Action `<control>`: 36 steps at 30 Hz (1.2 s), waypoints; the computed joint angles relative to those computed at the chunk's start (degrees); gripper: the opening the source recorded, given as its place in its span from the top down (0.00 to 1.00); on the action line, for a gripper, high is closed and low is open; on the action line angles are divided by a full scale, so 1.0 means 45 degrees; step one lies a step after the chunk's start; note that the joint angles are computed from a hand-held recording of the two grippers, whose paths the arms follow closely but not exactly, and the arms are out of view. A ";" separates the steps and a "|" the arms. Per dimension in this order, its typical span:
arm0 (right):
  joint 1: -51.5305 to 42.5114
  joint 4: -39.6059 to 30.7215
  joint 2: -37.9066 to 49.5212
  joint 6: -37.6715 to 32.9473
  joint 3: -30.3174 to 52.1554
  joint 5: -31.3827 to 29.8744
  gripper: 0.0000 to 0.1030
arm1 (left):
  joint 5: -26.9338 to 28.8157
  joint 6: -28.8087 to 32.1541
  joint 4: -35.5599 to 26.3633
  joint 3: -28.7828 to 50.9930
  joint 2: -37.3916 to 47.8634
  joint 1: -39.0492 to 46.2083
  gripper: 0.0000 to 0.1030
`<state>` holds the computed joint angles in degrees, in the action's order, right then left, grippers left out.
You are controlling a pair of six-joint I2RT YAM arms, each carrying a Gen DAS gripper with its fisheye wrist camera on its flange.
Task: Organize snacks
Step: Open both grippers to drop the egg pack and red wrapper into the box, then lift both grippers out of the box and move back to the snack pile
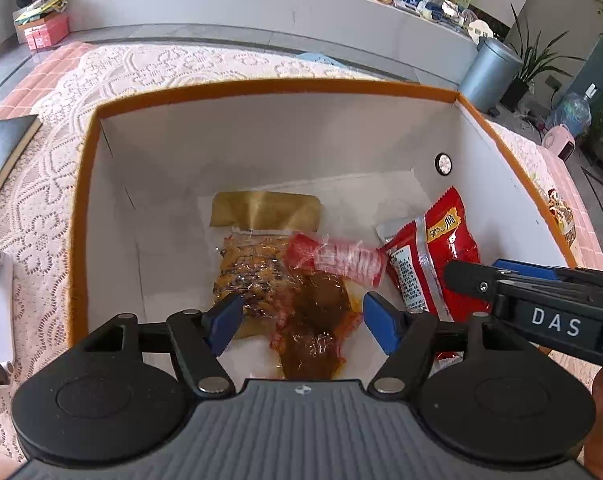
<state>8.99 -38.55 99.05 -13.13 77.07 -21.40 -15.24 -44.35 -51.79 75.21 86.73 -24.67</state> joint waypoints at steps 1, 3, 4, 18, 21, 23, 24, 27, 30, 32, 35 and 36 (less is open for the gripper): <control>-0.0033 0.0040 -0.0122 0.0024 -0.0055 -0.0007 0.49 | -0.0070 -0.0040 -0.0009 -0.0032 -0.0093 -0.0048 0.21; -0.0107 0.0115 -0.0367 0.0101 -0.0157 0.0007 0.43 | -0.0203 -0.0132 -0.0032 -0.0038 -0.0222 -0.0157 0.21; -0.0153 0.0219 -0.0549 0.0156 -0.0266 0.0019 0.41 | -0.0301 -0.0198 -0.0048 -0.0060 -0.0354 -0.0246 0.21; -0.2638 0.3494 -0.5379 0.0840 -0.3992 -0.1856 0.26 | -0.3786 -0.0382 0.0729 -0.0271 -0.1795 -0.3073 0.21; -0.3570 0.3517 -0.6017 0.0948 -0.4407 -0.2252 0.24 | -0.4388 -0.0119 0.0884 0.0134 -0.1579 -0.3953 0.21; -0.4310 0.3351 -0.6304 0.0869 -0.4576 -0.2565 0.24 | -0.4662 0.0022 0.0932 0.0422 -0.1383 -0.4427 0.21; -0.4628 0.3262 -0.6392 0.0821 -0.4620 -0.2696 0.24 | -0.4823 0.0097 0.0940 0.0574 -0.1255 -0.4707 0.21; -0.5671 0.2917 -0.6498 0.0509 -0.4651 -0.3262 0.24 | -0.4986 0.0366 0.0875 0.1162 -0.0715 -0.5251 0.21; -0.6737 0.2497 -0.6492 0.0016 -0.4667 -0.3880 0.24 | -0.5070 0.0452 0.0752 0.1785 -0.0102 -0.5842 0.21; -0.7347 0.2254 -0.6472 -0.0280 -0.4683 -0.4111 0.24 | -0.4887 0.0643 0.0877 0.2060 0.0202 -0.6077 0.21; -0.8201 0.2045 -0.6292 -0.0804 -0.4685 -0.4428 0.24 | -0.4165 0.1177 0.1568 0.2087 0.0334 -0.6307 0.21; -0.8489 0.1959 -0.6189 -0.1038 -0.4655 -0.4594 0.24 | -0.3677 0.1432 0.2012 0.2008 0.0353 -0.6291 0.21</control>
<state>-29.21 -29.73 71.20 -17.80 56.12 -42.07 -31.79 -37.90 -42.74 84.25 88.32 -52.98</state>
